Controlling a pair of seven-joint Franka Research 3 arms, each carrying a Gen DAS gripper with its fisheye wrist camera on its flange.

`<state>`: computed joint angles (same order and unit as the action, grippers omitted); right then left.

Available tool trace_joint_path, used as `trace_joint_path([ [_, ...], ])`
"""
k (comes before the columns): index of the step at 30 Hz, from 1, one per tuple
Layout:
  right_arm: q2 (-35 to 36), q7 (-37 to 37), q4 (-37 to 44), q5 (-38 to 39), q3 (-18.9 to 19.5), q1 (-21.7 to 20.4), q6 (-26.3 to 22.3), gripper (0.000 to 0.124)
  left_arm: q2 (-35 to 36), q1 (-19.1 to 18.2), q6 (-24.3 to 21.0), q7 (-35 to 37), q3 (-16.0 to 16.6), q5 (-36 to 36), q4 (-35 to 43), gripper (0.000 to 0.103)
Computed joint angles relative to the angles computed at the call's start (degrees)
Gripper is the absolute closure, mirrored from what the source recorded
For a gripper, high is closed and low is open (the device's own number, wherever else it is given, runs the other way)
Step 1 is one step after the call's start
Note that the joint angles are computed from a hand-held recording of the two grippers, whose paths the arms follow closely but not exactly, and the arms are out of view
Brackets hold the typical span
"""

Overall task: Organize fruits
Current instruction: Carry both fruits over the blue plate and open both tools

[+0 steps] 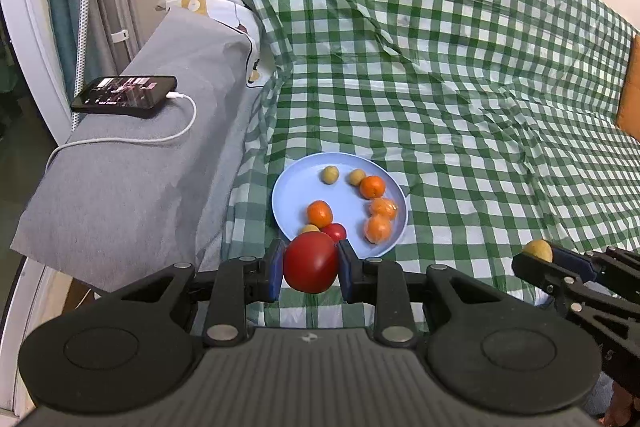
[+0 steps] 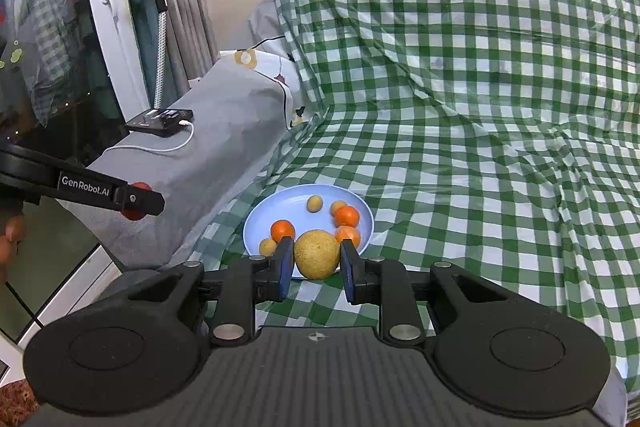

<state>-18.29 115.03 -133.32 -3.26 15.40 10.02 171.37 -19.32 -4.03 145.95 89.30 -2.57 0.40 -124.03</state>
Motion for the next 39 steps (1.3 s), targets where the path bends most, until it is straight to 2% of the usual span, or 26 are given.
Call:
trace_joint_path([
  [6, 4.21, -2.81, 3.22, 1.8, -2.33, 2.17, 0.07, 0.098, 4.21, 0.65, -1.72, -0.32, -0.53, 0.66, 4.02, 0.073],
  [21, 18.8, -4.7, 15.15, 2.53, -8.68, 6.16, -0.36, 0.098, 22.95, 2.83, -7.06, -1.92, -3.84, 4.27, 22.53, 0.073],
  [39, 34.71, -10.9, 30.35, 7.62, -13.81, 10.7, -4.47, 0.098, 41.25, 3.09, -12.07, -2.26, -5.12, 8.11, 40.28, 0.072],
])
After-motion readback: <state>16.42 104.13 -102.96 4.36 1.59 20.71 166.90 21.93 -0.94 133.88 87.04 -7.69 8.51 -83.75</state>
